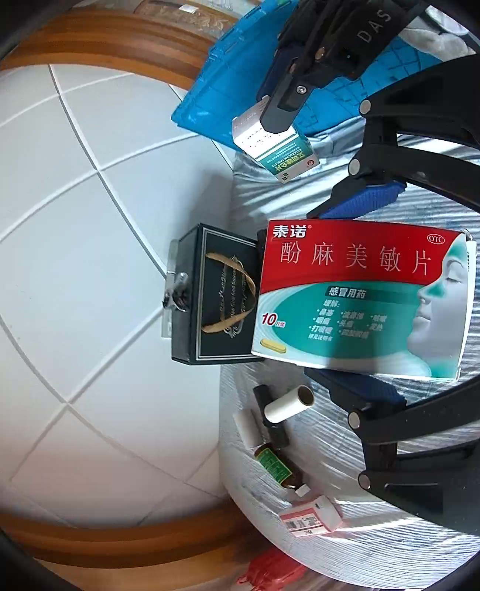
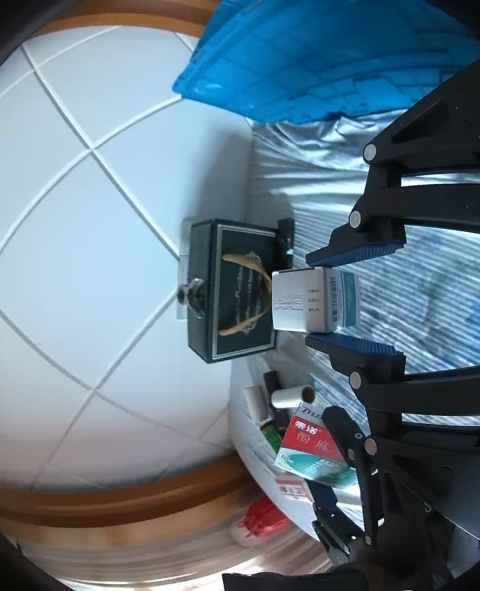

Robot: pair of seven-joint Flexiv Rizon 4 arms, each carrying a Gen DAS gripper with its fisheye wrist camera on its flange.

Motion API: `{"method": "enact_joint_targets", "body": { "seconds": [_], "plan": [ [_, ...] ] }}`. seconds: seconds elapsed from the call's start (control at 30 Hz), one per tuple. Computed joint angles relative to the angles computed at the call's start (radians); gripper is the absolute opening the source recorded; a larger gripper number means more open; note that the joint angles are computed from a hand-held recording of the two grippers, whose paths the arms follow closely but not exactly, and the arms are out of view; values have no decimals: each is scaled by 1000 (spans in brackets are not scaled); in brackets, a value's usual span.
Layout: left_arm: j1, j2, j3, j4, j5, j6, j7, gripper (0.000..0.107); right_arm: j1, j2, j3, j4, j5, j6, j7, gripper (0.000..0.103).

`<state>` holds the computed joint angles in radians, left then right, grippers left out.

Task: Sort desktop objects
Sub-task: 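Carry both boxes over the blue bin and open both grippers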

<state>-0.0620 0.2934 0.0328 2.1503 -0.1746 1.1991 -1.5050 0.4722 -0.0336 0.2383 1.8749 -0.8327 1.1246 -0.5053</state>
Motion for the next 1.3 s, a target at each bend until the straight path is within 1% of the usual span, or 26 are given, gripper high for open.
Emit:
{"method": "enact_joint_targets", "body": {
  "seconds": [0.13, 0.27, 0.43, 0.57, 0.67, 0.83, 0.97, 1.1, 1.13, 1.23, 1.3],
  "plan": [
    [-24, 51, -28, -6, 13, 6, -19, 73, -37, 105, 14, 50, -45, -2, 44, 35],
    [-43, 84, -73, -26, 42, 5, -62, 73, -94, 208, 43, 90, -61, -14, 49, 35],
    [-75, 80, -143, -87, 86, 13, -126, 73, -171, 325, 64, 137, -12, -38, 1, 35],
    [-97, 37, -218, -179, 140, -5, -195, 73, -237, 435, 58, 184, 59, -61, -69, 35],
    [-127, -14, -268, -264, 178, -27, -246, 73, -284, 511, 44, 209, 111, -89, -134, 35],
    [-176, -107, -346, -412, 276, -75, -338, 73, -356, 631, 4, 250, 207, -135, -249, 35],
    [-223, -182, -400, -516, 377, -118, -404, 73, -414, 699, -30, 286, 278, -154, -330, 35],
    [-289, -261, -428, -604, 442, -180, -434, 73, -474, 753, -46, 330, 338, -178, -404, 35],
    [-307, -281, -434, -629, 461, -210, -443, 73, -484, 762, -46, 338, 353, -183, -419, 35],
    [-364, -331, -437, -685, 508, -281, -456, 73, -516, 779, -59, 363, 385, -198, -464, 35],
    [-399, -360, -431, -714, 516, -316, -447, 73, -543, 789, -65, 377, 399, -217, -484, 35]
  ]
}}
